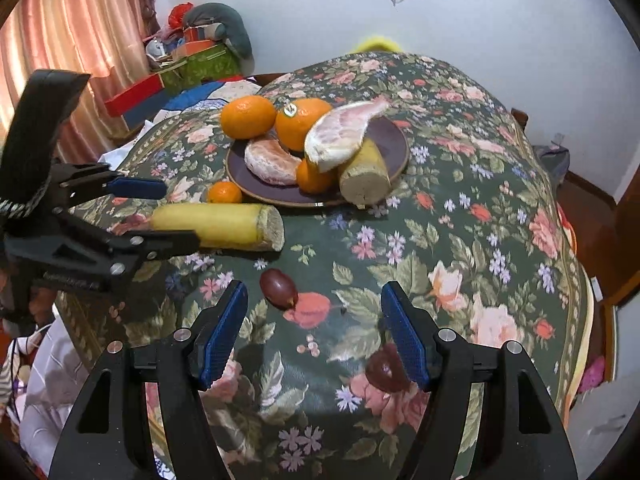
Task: Organize fruits
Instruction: 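Grasp a dark red date with the right gripper while the left grasps the yellow cob, then carry the date and the yellow cob over the purple plate with both grippers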
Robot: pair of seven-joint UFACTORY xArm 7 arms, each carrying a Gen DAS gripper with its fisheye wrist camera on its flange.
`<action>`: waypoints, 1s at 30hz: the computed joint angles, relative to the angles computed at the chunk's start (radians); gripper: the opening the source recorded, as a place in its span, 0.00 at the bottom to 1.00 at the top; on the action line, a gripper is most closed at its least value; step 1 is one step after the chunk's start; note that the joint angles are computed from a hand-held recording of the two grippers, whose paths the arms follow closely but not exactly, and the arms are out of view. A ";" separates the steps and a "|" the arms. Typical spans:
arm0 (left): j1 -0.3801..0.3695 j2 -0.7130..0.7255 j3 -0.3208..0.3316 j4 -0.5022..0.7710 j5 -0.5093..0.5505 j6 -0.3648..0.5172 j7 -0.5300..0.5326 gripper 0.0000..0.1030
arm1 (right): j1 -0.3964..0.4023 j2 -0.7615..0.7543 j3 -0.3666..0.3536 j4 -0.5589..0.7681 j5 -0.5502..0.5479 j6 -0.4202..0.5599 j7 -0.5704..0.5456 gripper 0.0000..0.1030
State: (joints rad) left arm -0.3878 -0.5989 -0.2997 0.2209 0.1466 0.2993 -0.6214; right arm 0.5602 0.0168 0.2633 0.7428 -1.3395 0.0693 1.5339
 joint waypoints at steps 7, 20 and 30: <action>0.040 0.013 -0.053 -0.035 0.037 -0.094 -0.056 0.68 | 0.033 0.064 -0.020 0.027 0.026 -0.022 -0.051 0.54; -0.146 -0.147 -0.004 -0.102 -0.060 -0.006 -0.102 0.38 | 0.085 0.093 -0.079 0.066 -0.068 -0.061 0.036 0.19; -0.153 -0.141 -0.033 -0.019 -0.033 0.086 -0.096 0.37 | 0.001 -0.025 -0.024 -0.012 -0.168 -0.049 0.174 0.19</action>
